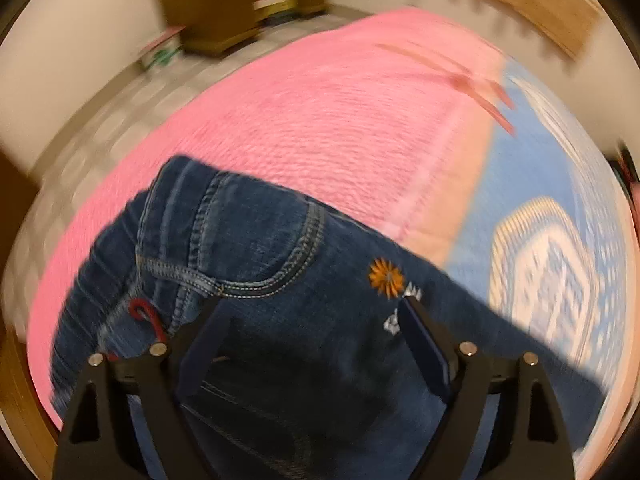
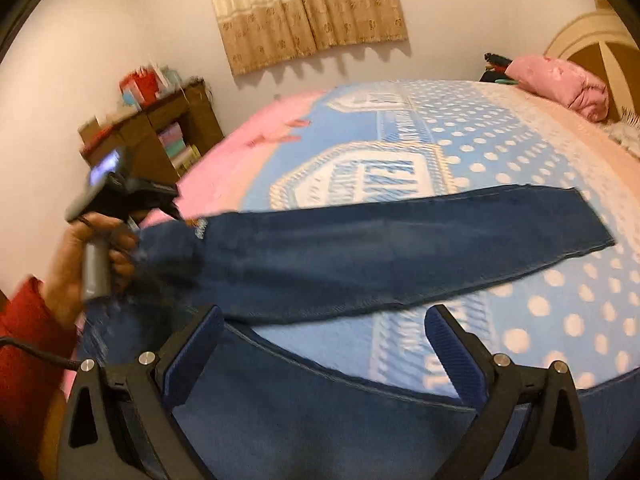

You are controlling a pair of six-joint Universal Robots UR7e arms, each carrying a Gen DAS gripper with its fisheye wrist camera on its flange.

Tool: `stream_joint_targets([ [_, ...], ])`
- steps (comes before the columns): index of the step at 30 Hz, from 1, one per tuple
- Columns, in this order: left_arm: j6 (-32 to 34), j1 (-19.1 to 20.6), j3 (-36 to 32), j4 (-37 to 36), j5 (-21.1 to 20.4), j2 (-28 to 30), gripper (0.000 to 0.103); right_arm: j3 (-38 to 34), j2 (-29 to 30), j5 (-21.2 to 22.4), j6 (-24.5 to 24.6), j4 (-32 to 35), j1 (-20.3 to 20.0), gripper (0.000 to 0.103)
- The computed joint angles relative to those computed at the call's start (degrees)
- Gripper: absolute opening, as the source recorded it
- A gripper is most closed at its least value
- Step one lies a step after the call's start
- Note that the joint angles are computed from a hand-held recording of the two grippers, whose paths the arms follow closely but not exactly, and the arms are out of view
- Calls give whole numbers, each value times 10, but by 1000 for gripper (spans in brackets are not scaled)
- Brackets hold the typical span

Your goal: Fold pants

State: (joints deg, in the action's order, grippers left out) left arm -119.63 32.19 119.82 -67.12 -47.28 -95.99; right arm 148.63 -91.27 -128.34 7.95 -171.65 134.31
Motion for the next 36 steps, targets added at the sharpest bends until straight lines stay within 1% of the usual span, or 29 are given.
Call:
stream_joint_targets([
  [1,-27,5,-3,2,-2,4,87,3,9,7,0,-17,-2,102],
  [2,-75,11,-5,-1,2,3,87,8,13,9,2,-26,-2,102],
  [3,-107,15,-5,-1,8,3,87,14,16,10,4,-32,-2,102],
  [4,-150,27,-14,7,9,15,87,23,15,12,7,-31,-5,102],
  [6,-178,47,-25,6,1,35,87,39,5,14,13,-17,-16,102],
  [9,-194,84,-43,6,2,83,87,65,-48,19,30,31,-40,102],
  [10,-185,98,-51,4,-3,100,87,74,-80,16,34,58,-50,102],
  [11,-176,116,-65,11,-15,123,88,78,-98,11,37,74,-54,102],
  [12,-177,121,-70,17,-17,132,88,82,-126,2,39,97,-59,102],
  [13,-193,122,-75,31,-15,146,89,87,-157,-12,43,123,-64,102],
  [15,-213,117,-72,43,-10,156,87,92,-210,-27,46,163,-80,102],
  [16,-213,116,-70,42,-7,158,80,96,-242,-31,49,185,-94,102],
  [17,-193,112,-65,33,2,159,66,97,-256,-32,53,195,-99,102],
  [18,-176,106,-62,29,8,162,56,99,-275,-28,52,201,-114,102],
  [19,-172,99,-60,25,5,171,41,101,-291,-25,53,207,-127,102],
  [20,-169,90,-55,25,8,170,32,102,-300,-24,55,209,-134,102],
  [21,-167,84,-47,19,11,164,27,102,-308,-20,60,208,-141,102],
  [22,-165,76,-35,9,14,152,19,104,-321,-15,59,213,-146,102],
  [24,-159,56,4,-26,24,106,15,101,-322,-10,65,211,-145,102],
  [26,-133,26,51,-77,43,46,11,99,-324,-13,69,212,-135,102],
  [27,-123,17,61,-83,52,22,9,97,-324,-18,72,215,-127,102],
  [28,-111,-10,88,-99,63,-16,9,94,-327,-26,80,226,-116,102],
  [29,-101,-24,94,-101,70,-33,8,93,-337,-31,83,239,-111,102],
  [31,-97,-63,116,-92,77,-72,7,89,-348,-43,102,265,-97,102],
  [32,-109,-99,130,-74,78,-96,7,88,-354,-47,108,274,-94,102],
  [33,-114,-114,132,-61,81,-108,7,86,-360,-51,118,287,-88,102],
  [34,-132,-145,136,-33,82,-121,7,84,-367,-57,129,303,-82,102],
  [36,-149,-186,138,11,88,-141,7,80,-378,-66,144,326,-74,102],
])
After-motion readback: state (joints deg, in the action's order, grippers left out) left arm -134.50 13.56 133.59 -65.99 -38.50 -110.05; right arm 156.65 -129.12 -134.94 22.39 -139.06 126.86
